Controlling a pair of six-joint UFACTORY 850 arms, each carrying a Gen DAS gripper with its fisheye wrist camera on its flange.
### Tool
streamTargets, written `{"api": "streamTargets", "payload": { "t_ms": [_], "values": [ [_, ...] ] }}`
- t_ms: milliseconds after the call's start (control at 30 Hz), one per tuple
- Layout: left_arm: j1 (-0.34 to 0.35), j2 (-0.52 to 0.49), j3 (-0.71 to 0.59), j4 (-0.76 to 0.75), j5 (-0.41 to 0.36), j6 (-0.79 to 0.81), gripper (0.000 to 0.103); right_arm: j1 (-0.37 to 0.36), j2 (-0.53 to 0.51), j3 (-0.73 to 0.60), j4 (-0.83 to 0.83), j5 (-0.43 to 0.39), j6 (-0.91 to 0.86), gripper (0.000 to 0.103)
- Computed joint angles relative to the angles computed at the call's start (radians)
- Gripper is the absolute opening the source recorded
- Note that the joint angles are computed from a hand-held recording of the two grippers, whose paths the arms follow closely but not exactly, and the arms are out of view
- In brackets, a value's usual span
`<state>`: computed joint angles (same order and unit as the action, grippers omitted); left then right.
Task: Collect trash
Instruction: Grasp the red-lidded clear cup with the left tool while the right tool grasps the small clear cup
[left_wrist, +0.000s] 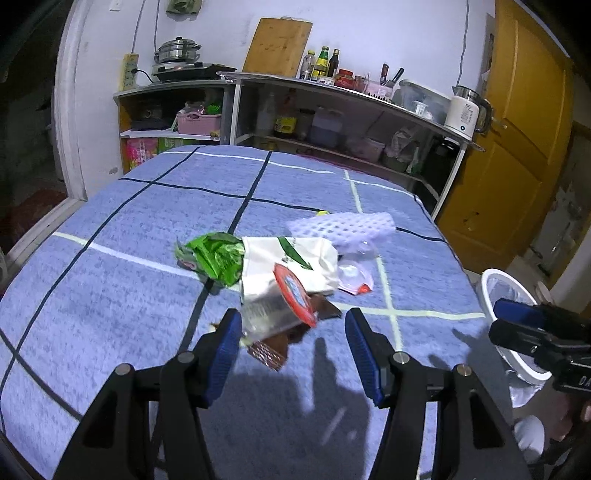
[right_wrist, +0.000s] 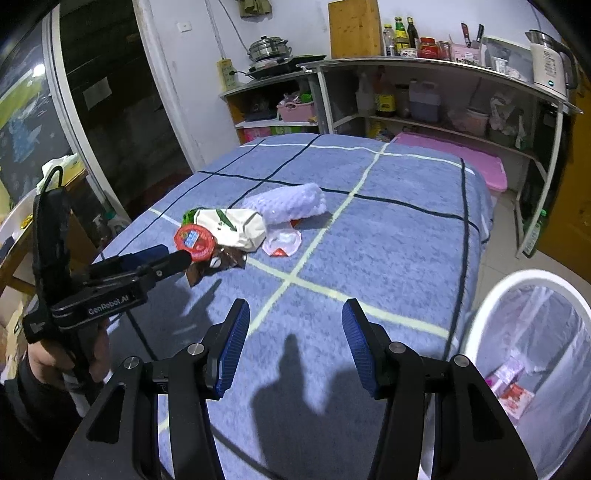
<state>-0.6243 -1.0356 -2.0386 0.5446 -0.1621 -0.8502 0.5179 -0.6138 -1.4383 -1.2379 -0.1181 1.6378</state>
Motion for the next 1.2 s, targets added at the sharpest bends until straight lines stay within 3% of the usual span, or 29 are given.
{"api": "streamTargets", "payload": {
  "t_ms": [133,333,500,1033,1133,1200],
  "values": [
    [0.006,-0.053,-0.086,-0.138,-0.045,0.157,0.060,-0.007,-0.041,-0.064,0.287,0.001,-0.305,0.053],
    [0.006,-0.117,-0.196,-0.225,-0.117,0.283,0.060,-0.017,-0.107,-0.168,0.694,-0.023,-0.739,0.053],
    [0.007,-0.119,-0.197,-0.223,-0.117,0.290,0.055,-0.024,-0.166,-0.262,0.881,-0.062,-0.948,0.053],
    [0.035,-0.038,-0.054,-0.509,0.010,0.509,0.055,-0.034,-0.388,-0.609,1.100,-0.221,-1.210,0.053],
    [0.039,-0.039,-0.055,-0.565,0.011,0.560,0.055,-0.036,-0.430,-0.675,1.129,-0.250,-1.239,0.044],
    [0.041,-0.041,-0.058,-0.611,0.011,0.603,0.055,-0.035,-0.450,-0.706,1.113,-0.271,-1.228,0.032]
  ]
}}
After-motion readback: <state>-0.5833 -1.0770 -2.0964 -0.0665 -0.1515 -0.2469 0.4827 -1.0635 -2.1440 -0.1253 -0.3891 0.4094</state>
